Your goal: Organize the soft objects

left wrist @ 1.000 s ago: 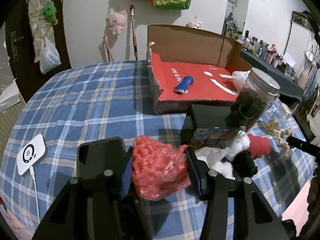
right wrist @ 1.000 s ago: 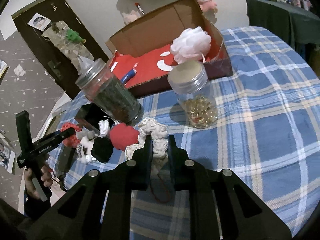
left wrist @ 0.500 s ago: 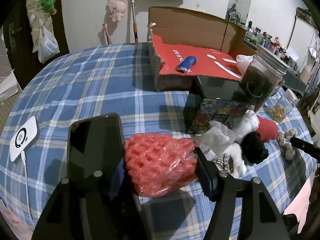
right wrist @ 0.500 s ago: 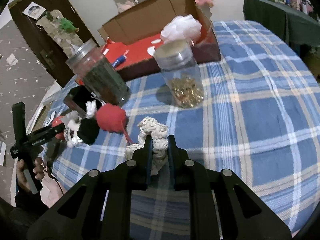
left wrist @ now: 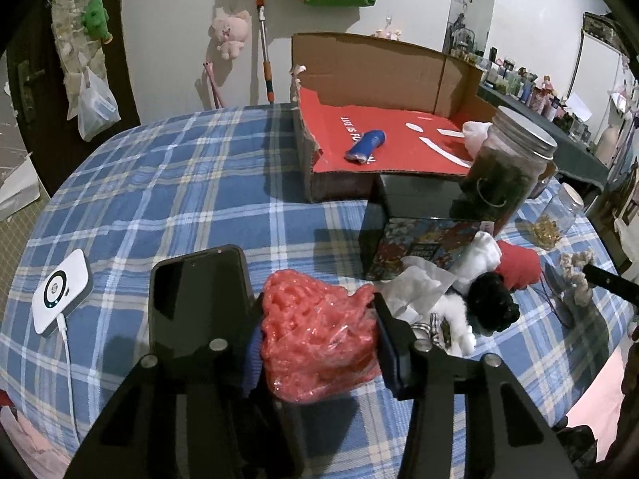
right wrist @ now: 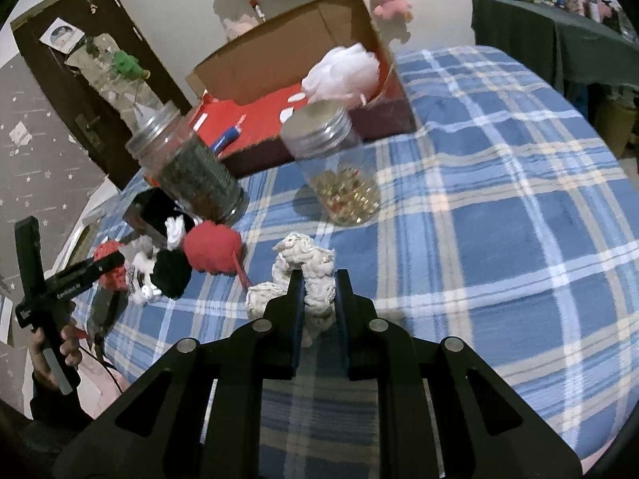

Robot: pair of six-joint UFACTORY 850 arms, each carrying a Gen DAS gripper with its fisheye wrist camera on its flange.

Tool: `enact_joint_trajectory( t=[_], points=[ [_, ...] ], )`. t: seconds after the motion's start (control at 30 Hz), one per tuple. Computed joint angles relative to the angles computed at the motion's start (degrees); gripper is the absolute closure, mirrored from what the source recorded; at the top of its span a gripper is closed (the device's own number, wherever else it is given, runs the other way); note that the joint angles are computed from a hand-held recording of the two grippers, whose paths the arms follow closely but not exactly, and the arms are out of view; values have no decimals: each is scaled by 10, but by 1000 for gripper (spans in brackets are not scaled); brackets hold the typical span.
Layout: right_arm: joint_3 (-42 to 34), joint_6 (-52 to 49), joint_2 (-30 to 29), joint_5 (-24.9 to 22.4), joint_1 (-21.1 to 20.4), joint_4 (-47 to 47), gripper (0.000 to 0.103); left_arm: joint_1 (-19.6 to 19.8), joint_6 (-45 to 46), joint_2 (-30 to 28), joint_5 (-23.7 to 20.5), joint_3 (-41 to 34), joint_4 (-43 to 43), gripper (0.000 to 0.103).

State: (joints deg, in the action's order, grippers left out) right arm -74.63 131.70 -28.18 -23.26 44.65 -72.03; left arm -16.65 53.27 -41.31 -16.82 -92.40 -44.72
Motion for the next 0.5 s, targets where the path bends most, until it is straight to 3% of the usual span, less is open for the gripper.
enact_joint_trajectory(
  t=[0.5],
  points=[
    [23,9,26,-35,-3,-5,89,3,56,11,17,3,-61,53]
  ],
)
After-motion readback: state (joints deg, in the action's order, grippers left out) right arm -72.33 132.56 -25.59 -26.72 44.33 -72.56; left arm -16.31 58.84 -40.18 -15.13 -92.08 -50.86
